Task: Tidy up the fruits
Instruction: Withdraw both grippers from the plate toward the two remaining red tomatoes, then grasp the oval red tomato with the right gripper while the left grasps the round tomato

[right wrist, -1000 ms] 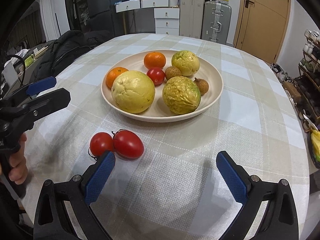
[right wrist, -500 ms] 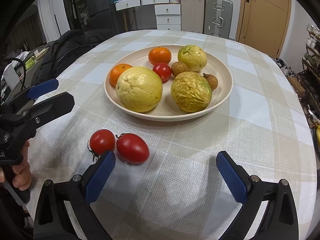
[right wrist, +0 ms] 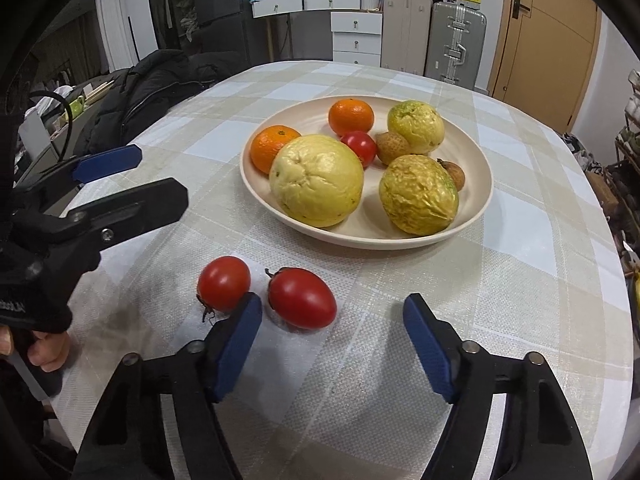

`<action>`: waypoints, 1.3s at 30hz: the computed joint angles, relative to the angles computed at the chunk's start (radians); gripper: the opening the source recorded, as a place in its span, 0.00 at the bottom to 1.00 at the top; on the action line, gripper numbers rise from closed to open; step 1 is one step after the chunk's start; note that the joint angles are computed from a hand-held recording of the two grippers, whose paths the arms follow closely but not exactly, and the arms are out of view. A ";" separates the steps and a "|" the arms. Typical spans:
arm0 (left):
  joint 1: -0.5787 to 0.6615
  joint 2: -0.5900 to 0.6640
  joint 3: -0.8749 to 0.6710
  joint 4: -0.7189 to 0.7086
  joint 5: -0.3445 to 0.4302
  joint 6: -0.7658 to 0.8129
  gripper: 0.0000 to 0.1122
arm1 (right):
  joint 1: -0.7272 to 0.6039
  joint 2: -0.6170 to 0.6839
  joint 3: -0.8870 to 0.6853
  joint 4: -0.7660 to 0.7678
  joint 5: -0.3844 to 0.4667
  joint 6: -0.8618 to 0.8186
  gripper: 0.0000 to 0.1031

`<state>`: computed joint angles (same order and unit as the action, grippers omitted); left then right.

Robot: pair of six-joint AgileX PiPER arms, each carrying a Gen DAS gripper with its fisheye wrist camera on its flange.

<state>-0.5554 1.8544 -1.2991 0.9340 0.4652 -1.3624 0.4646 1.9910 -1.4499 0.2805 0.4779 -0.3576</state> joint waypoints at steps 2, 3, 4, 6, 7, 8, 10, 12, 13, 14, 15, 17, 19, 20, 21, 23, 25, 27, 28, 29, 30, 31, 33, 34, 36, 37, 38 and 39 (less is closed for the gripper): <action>0.002 0.002 0.000 -0.007 0.000 0.007 0.91 | 0.002 -0.005 0.006 0.031 -0.001 -0.033 0.64; 0.002 0.002 0.000 -0.007 -0.001 0.008 0.91 | 0.000 -0.004 0.005 0.051 0.000 -0.055 0.62; 0.002 0.002 0.000 -0.006 0.001 0.008 0.91 | 0.001 -0.007 0.008 0.059 0.000 -0.064 0.58; 0.003 0.002 0.001 -0.006 -0.002 0.009 0.91 | 0.000 -0.011 0.013 0.082 0.000 -0.089 0.51; 0.003 0.002 0.002 -0.004 -0.003 0.008 0.91 | -0.002 -0.012 0.013 0.098 0.003 -0.102 0.46; 0.003 0.002 0.002 -0.006 -0.003 0.011 0.91 | -0.006 -0.014 0.016 0.114 0.005 -0.116 0.41; 0.003 0.001 0.004 -0.003 -0.003 0.007 0.91 | -0.020 -0.013 0.012 0.171 0.021 -0.163 0.36; 0.003 0.004 -0.002 -0.018 0.001 0.020 0.91 | -0.031 -0.011 0.009 0.208 0.032 -0.196 0.33; 0.003 0.004 -0.004 -0.023 0.001 0.026 0.91 | -0.033 -0.012 0.010 0.215 0.033 -0.202 0.33; 0.003 0.005 -0.004 -0.026 0.001 0.030 0.91 | -0.033 -0.013 0.011 0.217 0.030 -0.204 0.32; 0.003 0.006 -0.007 -0.033 0.002 0.038 0.91 | -0.034 -0.013 0.013 0.220 0.028 -0.208 0.32; 0.002 0.007 -0.010 -0.043 0.005 0.052 0.91 | -0.036 -0.015 0.016 0.220 0.027 -0.211 0.32; 0.003 0.007 -0.012 -0.054 0.004 0.064 0.91 | -0.039 -0.022 0.024 0.230 0.025 -0.220 0.32; 0.004 0.008 -0.015 -0.067 0.005 0.079 0.91 | -0.042 -0.030 0.031 0.237 0.023 -0.229 0.32; 0.004 0.008 -0.016 -0.071 0.004 0.083 0.91 | -0.045 -0.034 0.035 0.242 0.021 -0.235 0.32; 0.002 0.010 -0.018 -0.082 0.004 0.095 0.91 | -0.053 -0.051 0.051 0.259 0.019 -0.255 0.32; 0.002 0.015 -0.025 -0.107 0.007 0.127 0.91 | -0.065 -0.065 0.063 0.273 0.018 -0.270 0.32; -0.003 0.022 -0.035 -0.129 0.014 0.155 0.91 | -0.078 -0.073 0.073 0.286 0.020 -0.282 0.32; -0.004 0.027 -0.043 -0.147 0.020 0.177 0.91 | -0.083 -0.077 0.079 0.294 0.018 -0.289 0.32; -0.008 0.032 -0.049 -0.156 0.023 0.190 0.91 | -0.086 -0.079 0.080 0.295 0.019 -0.289 0.32; -0.011 0.036 -0.052 -0.166 0.025 0.203 0.91 | -0.091 -0.083 0.084 0.300 0.020 -0.292 0.32; -0.013 0.041 -0.059 -0.185 0.028 0.225 0.91 | -0.095 -0.086 0.087 0.306 0.020 -0.297 0.32; -0.014 0.052 -0.071 -0.224 0.027 0.269 0.91 | -0.104 -0.092 0.090 0.317 0.022 -0.306 0.32; -0.015 0.056 -0.076 -0.247 0.024 0.293 0.91 | -0.109 -0.095 0.093 0.323 0.023 -0.311 0.32; -0.018 0.067 -0.084 -0.270 0.022 0.318 0.91 | -0.113 -0.099 0.095 0.331 0.023 -0.317 0.32; -0.020 0.075 -0.095 -0.290 0.030 0.340 0.91 | -0.115 -0.100 0.097 0.335 0.022 -0.320 0.32; -0.024 0.085 -0.109 -0.311 0.043 0.363 0.91 | -0.117 -0.100 0.097 0.336 0.023 -0.321 0.32; -0.027 0.092 -0.118 -0.323 0.051 0.377 0.91 | -0.120 -0.099 0.096 0.338 0.024 -0.322 0.32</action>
<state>-0.5819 1.9465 -1.4171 0.6110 0.5161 -0.9857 0.3450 1.8916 -1.3540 0.6188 0.5019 -0.6798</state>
